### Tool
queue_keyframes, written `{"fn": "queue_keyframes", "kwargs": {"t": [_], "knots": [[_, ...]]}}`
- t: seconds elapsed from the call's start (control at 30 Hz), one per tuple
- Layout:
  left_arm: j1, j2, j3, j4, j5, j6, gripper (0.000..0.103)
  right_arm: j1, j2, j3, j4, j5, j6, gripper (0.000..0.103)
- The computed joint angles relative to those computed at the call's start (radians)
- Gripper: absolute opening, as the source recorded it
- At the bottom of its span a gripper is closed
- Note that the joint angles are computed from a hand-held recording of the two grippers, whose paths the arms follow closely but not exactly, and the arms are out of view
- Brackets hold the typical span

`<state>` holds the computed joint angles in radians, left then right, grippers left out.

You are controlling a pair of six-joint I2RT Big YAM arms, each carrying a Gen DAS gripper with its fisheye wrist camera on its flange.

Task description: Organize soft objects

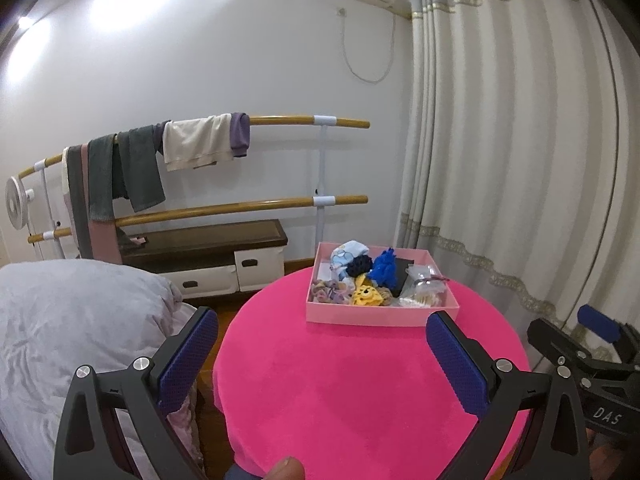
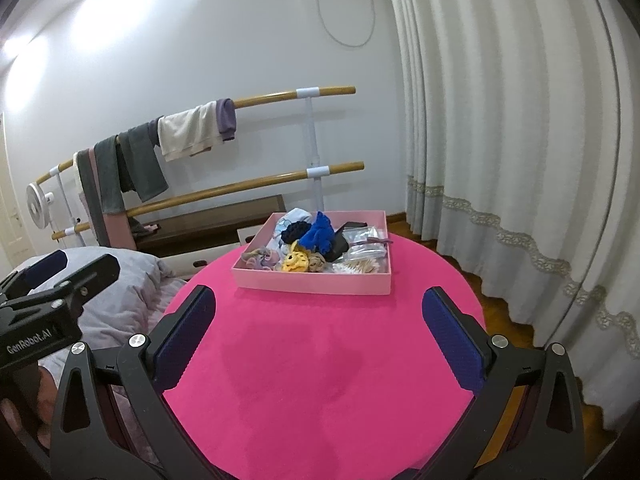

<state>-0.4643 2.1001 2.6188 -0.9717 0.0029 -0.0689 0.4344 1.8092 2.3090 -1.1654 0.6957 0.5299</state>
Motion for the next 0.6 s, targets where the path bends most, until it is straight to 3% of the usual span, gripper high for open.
{"fn": "queue_keyframes", "kwargs": {"t": [0.37,0.6], "knots": [[-0.015,-0.019,-0.027,0.019,-0.055,0.017,0.103,0.001,0.005,0.007,0.001,0.006,-0.005,0.103],[-0.016,-0.034,-0.056,0.031,-0.046,0.010,0.103,0.004,0.004,0.007,0.003,0.008,-0.011,0.103]]}}
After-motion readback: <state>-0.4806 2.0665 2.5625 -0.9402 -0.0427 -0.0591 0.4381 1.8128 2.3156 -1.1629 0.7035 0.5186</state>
